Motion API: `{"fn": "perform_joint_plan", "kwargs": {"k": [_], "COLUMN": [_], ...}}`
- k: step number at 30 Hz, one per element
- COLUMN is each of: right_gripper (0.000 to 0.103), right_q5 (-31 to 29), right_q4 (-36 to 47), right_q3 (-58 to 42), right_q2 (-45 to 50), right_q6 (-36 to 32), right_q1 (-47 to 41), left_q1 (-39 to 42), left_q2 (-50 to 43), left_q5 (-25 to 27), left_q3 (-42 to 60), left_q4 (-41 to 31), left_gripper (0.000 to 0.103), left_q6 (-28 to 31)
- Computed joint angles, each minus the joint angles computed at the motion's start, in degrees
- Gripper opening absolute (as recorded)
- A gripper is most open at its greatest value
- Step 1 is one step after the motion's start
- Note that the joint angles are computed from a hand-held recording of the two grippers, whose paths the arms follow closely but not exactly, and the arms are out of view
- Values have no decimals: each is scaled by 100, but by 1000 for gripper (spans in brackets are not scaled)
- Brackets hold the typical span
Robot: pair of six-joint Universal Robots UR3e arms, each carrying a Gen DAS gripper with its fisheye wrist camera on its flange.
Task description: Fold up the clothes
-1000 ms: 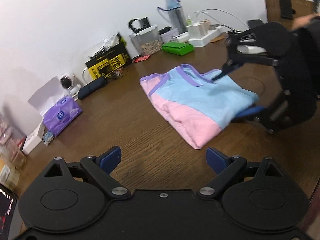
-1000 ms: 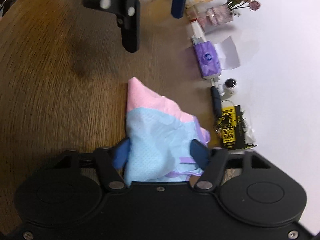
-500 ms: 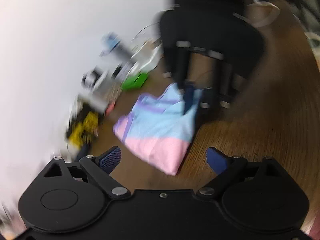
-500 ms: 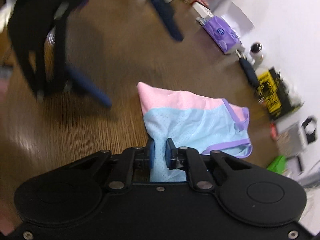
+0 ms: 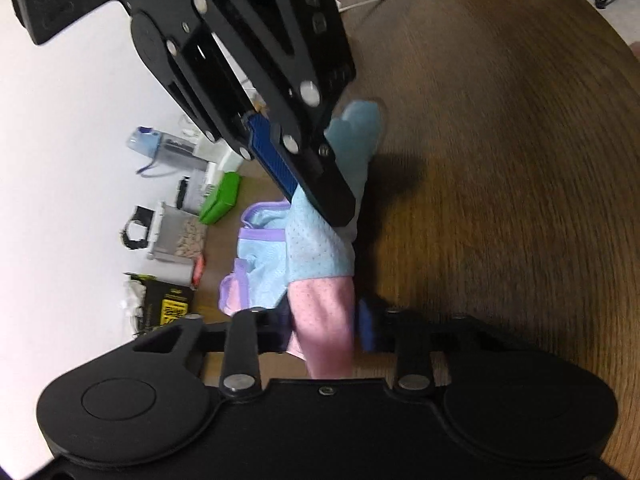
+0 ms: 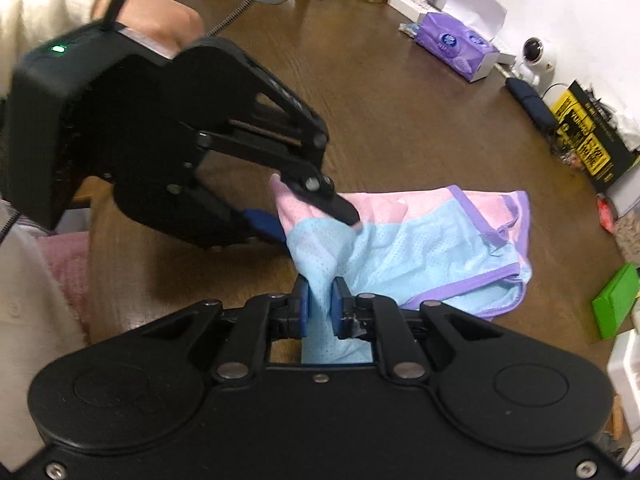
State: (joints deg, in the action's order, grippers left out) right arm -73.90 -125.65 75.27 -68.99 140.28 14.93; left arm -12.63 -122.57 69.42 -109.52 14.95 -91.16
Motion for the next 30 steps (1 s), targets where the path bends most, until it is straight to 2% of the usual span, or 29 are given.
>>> {"fn": "perform_joint_plan", "kwargs": {"k": [3,5,6,7,10,12,13,16,20,21,22,24,27,30], "right_gripper": [15,28,41,47,48,48,49,53,54,53,42,10,10,10], "right_q5": [-47,-168,-292,-518,-943,-1489,-1940,-2407,-2986,-3023,-3071,-2999,-2938,-2462], "right_q4": [-238,-868,-1241,-1905,-3383,-4616,-5525,-6871,-8118,-8159,-8158,-7875,-7360,-5794], "right_q3": [216,783,1103,1653,2752,3400,3751,4125,4017,3999,3953,3929,3999,4015], "right_q2": [-43,-236,-340,-510,-732,-621,-388,114,958,998,1041,935,606,-321], "right_q6": [28,45,41,3,-53,-171,-397,-852,-1307,-1345,-1406,-1393,-1473,-1114], "right_q1": [29,107,174,295,527,793,1018,1309,1599,1609,1621,1612,1718,1746], "left_q1": [60,87,108,125,164,148,134,144,194,209,229,264,374,543], "left_q2": [280,363,363,357,316,300,295,349,677,762,821,1063,1498,2295], "left_q5": [-116,-133,-153,-170,-230,-251,-260,-322,-415,-403,-387,-387,-471,-565], "left_q3": [243,622,807,961,1478,1698,1827,2079,1822,1706,1623,1304,901,480], "left_q4": [-1111,-1889,-2183,-2419,-3181,-3478,-3628,-4072,-4311,-4296,-4295,-4286,-4591,-5548], "left_gripper": [11,11,11,11,11,11,11,11,11,11,11,11,11,11], "left_q6": [-169,-500,-654,-756,-990,-1079,-1138,-1300,-1407,-1394,-1373,-1304,-1040,-263]}}
